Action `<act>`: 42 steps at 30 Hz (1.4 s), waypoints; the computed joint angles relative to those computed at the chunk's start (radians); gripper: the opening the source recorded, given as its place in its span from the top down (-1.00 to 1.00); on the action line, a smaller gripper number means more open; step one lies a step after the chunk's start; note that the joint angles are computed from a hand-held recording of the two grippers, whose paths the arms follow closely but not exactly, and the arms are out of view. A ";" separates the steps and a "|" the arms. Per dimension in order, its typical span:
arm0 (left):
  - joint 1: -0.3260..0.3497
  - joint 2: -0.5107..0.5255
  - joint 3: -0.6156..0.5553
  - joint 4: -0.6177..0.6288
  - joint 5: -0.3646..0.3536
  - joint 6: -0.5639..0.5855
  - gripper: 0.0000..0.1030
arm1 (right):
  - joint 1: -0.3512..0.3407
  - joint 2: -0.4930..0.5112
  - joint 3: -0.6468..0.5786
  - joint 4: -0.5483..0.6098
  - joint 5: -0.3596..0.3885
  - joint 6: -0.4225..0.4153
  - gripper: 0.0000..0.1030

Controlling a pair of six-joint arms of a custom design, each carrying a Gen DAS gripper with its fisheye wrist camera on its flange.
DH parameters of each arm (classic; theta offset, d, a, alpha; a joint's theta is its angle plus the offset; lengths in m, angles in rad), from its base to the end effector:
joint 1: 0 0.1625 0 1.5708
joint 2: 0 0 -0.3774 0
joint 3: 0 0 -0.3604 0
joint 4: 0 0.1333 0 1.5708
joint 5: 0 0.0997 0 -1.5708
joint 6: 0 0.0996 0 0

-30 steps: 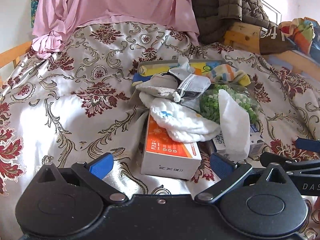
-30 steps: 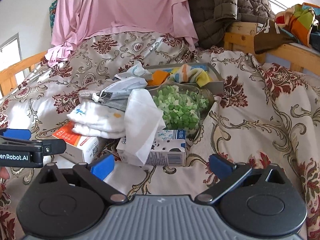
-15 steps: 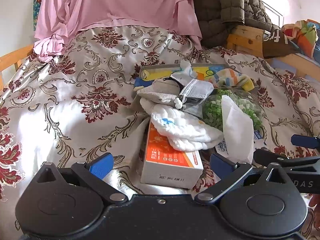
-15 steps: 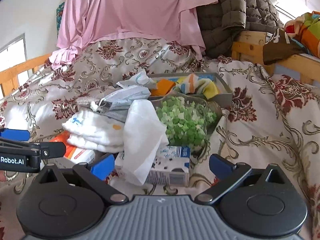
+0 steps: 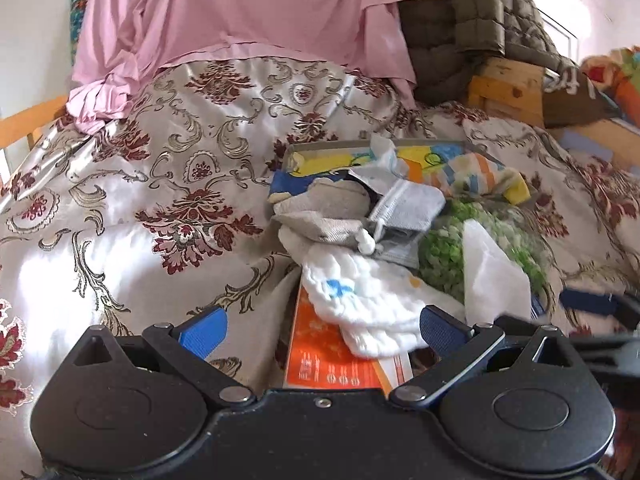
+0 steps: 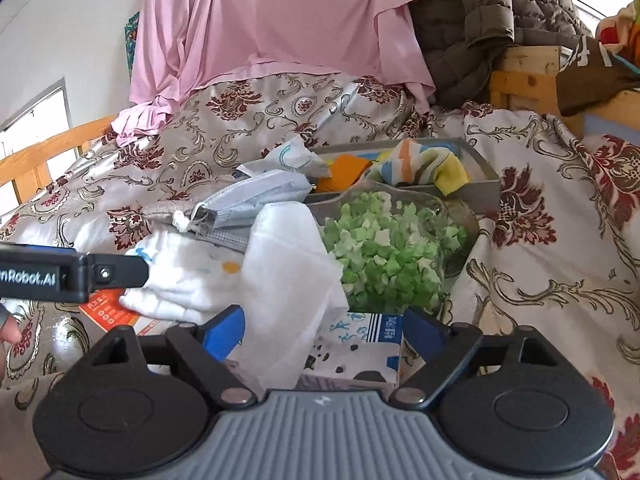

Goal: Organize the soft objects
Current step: 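Grasp the white tissue with the right tool while the left tool grasps the white cloth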

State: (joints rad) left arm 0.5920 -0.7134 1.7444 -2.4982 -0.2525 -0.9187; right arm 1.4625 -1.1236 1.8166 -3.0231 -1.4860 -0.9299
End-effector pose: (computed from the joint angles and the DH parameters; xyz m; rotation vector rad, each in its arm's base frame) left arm -0.3425 -0.5072 0.0653 0.1409 2.0035 -1.2029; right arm 0.0781 -0.5930 0.2692 1.1063 -2.4268 0.9800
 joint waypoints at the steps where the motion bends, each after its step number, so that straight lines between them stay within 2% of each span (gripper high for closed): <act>1: 0.004 0.005 -0.004 -0.027 -0.003 0.016 -0.98 | -0.001 0.002 -0.002 0.001 0.009 -0.006 -0.70; 5: 0.015 0.029 -0.024 -0.117 -0.010 0.087 -0.97 | 0.000 0.013 -0.008 0.004 0.032 -0.033 -0.63; 10: 0.022 0.065 -0.045 -0.243 -0.021 0.219 -0.86 | 0.002 0.030 -0.023 0.028 0.028 -0.063 -0.44; 12: 0.025 0.073 -0.052 -0.270 -0.036 0.248 -0.77 | 0.000 0.030 -0.028 0.043 0.031 -0.063 -0.23; 15: 0.030 0.076 -0.054 -0.304 -0.073 0.283 -0.67 | 0.000 0.036 -0.035 0.041 0.029 -0.058 -0.06; 17: 0.035 0.074 -0.060 -0.279 -0.087 0.273 -0.62 | -0.001 0.038 -0.036 0.037 0.029 -0.055 0.08; 19: 0.042 0.066 -0.062 -0.245 -0.102 0.239 -0.54 | 0.000 0.038 -0.036 0.035 0.026 -0.053 0.32; 20: 0.045 0.061 -0.062 -0.232 -0.110 0.219 -0.51 | 0.000 0.037 -0.035 0.034 0.025 -0.053 0.36; 22: 0.050 0.062 -0.064 -0.251 -0.113 0.216 -0.48 | 0.000 0.037 -0.033 0.029 0.024 -0.055 0.50; 25: 0.061 0.059 -0.075 -0.270 -0.139 0.205 -0.29 | 0.001 0.037 -0.029 0.021 0.023 -0.057 0.60; 27: 0.068 0.057 -0.078 -0.279 -0.151 0.184 -0.03 | 0.001 0.038 -0.028 0.010 0.021 -0.054 0.64; 31: 0.076 0.040 -0.064 -0.307 -0.175 0.123 0.25 | 0.001 0.037 -0.022 -0.020 0.025 -0.048 0.70; 33: 0.078 0.028 -0.052 -0.309 -0.184 0.092 0.49 | 0.001 0.037 -0.020 -0.035 0.025 -0.047 0.74; 38: 0.074 0.008 -0.025 -0.334 -0.203 0.073 0.75 | 0.003 0.032 -0.003 -0.100 0.019 -0.052 0.81; 42: 0.051 -0.005 0.009 -0.374 -0.207 0.111 0.81 | 0.003 0.013 0.020 -0.134 0.025 -0.062 0.81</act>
